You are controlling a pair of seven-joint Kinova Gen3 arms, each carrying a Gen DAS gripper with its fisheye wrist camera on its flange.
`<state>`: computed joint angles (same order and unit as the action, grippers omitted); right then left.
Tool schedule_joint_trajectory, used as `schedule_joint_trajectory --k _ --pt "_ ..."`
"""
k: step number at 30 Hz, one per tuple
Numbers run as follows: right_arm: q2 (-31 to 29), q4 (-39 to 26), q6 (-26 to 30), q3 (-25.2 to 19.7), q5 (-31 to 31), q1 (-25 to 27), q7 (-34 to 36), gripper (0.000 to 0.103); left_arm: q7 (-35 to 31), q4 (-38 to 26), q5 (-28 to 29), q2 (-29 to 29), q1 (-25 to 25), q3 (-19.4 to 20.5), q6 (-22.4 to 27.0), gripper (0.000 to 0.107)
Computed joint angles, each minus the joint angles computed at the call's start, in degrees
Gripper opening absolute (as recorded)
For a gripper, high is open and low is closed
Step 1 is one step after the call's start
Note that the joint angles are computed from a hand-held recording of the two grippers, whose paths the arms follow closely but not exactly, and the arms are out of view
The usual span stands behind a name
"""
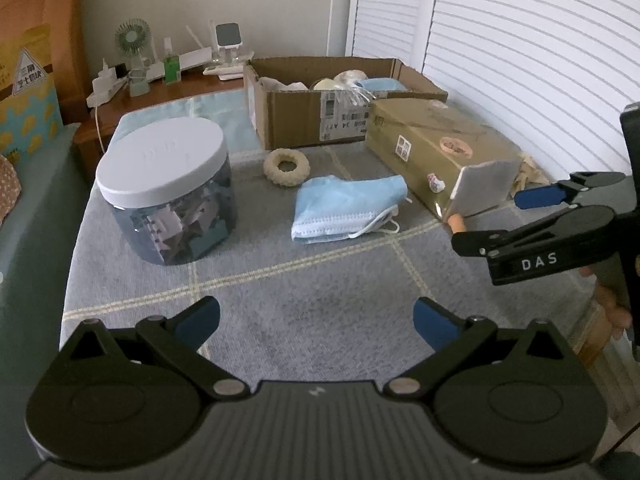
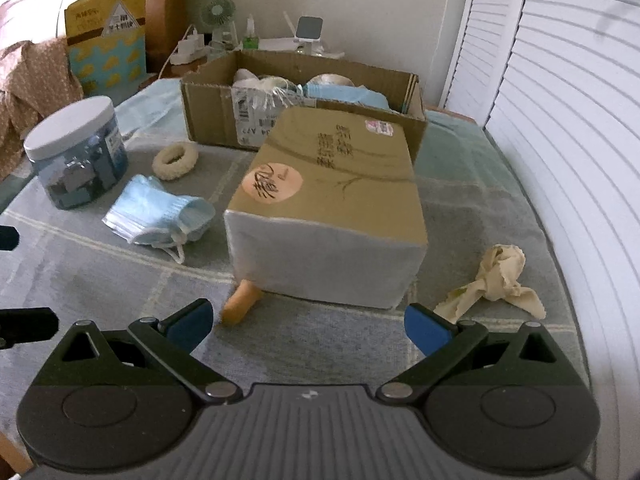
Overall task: Organize soft objects
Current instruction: 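Move the right gripper back and grasp the small orange stick, then carry the orange stick with the right gripper while the left gripper grasps the folded blue mask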
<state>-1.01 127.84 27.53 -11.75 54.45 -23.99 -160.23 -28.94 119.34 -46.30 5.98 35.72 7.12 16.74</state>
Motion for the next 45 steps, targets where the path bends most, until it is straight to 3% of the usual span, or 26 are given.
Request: schedule_joint_trajectory --k 8,14,17,22,27,33,39,45 --pt "-1.8 1.5 0.4 0.3 -0.5 1.4 0.1 0.103 -1.3 -0.8 0.9 0.9 0.5 -0.2 -0.4 0.102" --pt "-3.3 2.3 4.4 -1.2 0.4 2.3 -2.5 0.103 -3.3 -0.8 2.7 1.1 0.8 -0.8 -1.1 0.102" --pt "-4.5 2.8 3.3 -1.3 -0.3 2.9 -1.8 0.103 -4.0 -0.7 3.5 1.0 0.9 -1.1 -1.3 0.102" --pt "-5.5 4.0 -3.3 -1.2 -2.5 4.5 2.9 0.084 -4.8 -0.7 4.4 1.0 1.1 -1.3 -1.5 0.102" --pt "-4.5 4.2 -5.0 -2.5 -3.3 5.1 5.4 0.068 -6.5 -0.7 5.9 1.0 0.7 -1.2 -1.6 0.102" --pt "-4.7 4.5 -9.0 -1.5 -6.2 6.7 10.9 0.06 -9.2 -1.6 8.5 1.9 0.3 -1.3 -1.6 0.102" --pt "-5.0 4.2 -10.5 -1.6 -11.7 8.5 18.0 0.037 -11.4 -2.3 10.5 2.6 0.9 -2.0 -1.5 0.102" --pt "-5.5 4.5 -11.2 -3.0 -14.0 10.3 20.3 0.031 -13.1 -3.4 12.1 3.7 1.5 -2.8 -1.0 0.102"
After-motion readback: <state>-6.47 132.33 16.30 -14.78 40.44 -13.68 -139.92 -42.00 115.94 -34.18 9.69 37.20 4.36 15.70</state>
